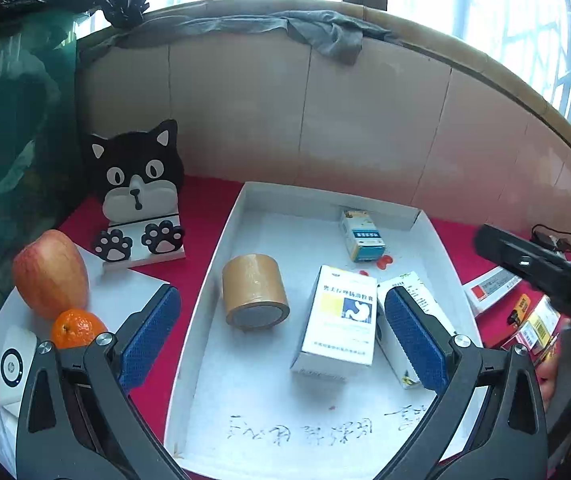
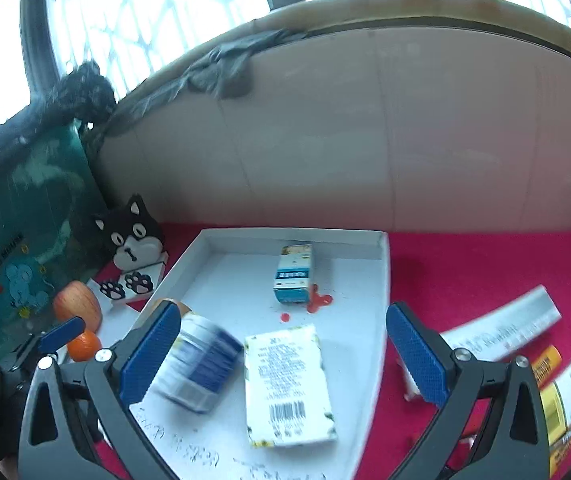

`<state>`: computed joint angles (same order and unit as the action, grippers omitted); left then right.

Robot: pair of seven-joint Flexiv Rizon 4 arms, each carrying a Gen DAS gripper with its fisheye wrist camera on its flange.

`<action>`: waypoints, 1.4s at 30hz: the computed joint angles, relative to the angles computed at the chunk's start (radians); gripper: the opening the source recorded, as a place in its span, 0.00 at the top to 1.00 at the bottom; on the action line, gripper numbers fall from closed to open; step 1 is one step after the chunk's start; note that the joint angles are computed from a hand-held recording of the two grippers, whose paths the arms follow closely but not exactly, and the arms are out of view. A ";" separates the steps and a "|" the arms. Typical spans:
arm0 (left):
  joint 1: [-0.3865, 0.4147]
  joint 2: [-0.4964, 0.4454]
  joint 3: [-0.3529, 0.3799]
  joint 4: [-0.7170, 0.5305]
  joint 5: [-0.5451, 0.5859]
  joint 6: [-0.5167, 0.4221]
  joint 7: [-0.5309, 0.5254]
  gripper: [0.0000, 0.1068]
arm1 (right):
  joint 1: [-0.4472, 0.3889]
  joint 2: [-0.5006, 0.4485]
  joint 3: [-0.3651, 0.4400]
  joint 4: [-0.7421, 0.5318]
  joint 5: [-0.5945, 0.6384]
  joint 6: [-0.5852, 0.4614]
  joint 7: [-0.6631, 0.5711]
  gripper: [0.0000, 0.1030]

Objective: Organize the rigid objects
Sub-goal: 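Move both tools back over the remaining items on the table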

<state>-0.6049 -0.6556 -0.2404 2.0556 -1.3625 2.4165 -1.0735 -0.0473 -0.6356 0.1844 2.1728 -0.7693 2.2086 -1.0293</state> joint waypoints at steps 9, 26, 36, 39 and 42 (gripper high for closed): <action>-0.028 -0.017 -0.022 -0.036 -0.024 0.033 0.035 0.04 | -0.096 0.049 -0.047 0.083 -0.021 0.140 0.051 0.00; -0.083 -0.050 -0.036 -0.117 0.045 -0.039 0.104 0.04 | -0.115 0.101 -0.185 0.196 0.381 0.168 -0.157 0.00; -0.088 -0.030 0.007 -0.068 0.108 -0.099 0.006 0.04 | -0.255 0.045 -0.128 0.209 0.198 0.006 -0.133 0.00; -0.094 -0.031 0.013 -0.068 0.118 -0.117 0.003 0.04 | -0.227 0.038 -0.132 0.208 0.206 -0.062 -0.169 0.00; -0.098 -0.031 0.023 -0.064 0.155 -0.138 -0.005 0.04 | -0.173 0.029 -0.137 0.206 0.284 -0.084 -0.226 0.00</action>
<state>-0.7025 -0.6864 -0.2173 1.9912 -1.2070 2.2783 -1.0789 -0.2202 -0.6065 0.0475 2.3786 -0.4852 2.1243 -1.2556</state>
